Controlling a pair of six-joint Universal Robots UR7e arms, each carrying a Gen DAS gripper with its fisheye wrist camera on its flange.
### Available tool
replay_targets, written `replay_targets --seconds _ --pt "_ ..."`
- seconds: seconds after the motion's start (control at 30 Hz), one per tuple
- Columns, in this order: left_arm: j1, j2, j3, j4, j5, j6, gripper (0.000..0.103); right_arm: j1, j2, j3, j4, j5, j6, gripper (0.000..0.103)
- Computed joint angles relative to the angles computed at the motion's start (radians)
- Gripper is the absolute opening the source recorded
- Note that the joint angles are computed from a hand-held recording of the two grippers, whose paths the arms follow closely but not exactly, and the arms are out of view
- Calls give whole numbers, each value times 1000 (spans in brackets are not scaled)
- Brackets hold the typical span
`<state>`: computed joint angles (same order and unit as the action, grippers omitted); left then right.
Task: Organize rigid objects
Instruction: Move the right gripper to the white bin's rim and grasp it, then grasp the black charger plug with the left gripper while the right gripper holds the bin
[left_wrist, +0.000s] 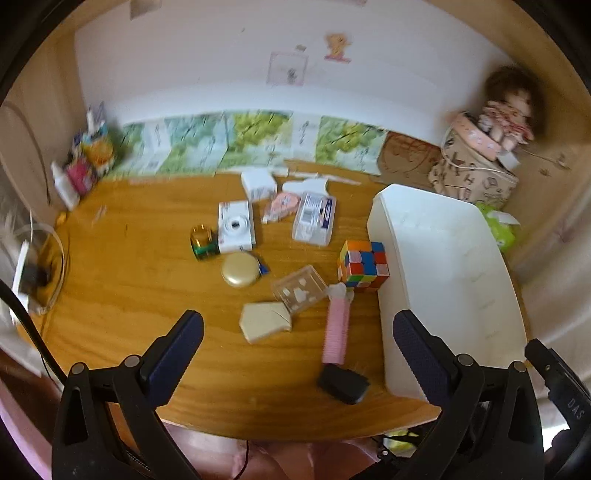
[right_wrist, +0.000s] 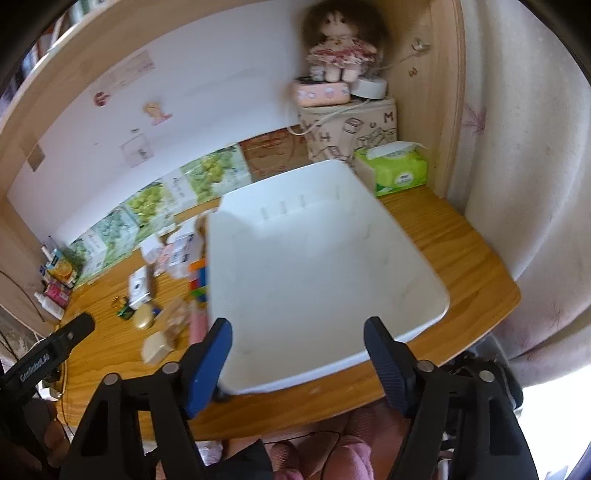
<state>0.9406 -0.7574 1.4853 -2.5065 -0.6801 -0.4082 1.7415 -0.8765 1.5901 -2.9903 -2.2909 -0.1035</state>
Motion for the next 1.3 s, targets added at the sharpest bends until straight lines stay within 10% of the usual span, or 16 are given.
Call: replay_targets --seconds 0.57,0.9,1.3 --pt "62 137 -212 522 -184 -781 102 -191 50 -360 532 46 -23 39" --pt "114 166 -226 479 -346 -956 96 -260 154 -654 929 129 43 18" --pt "159 203 -267 476 -461 -1076 64 -275 206 -784 1052 193 -9 13"
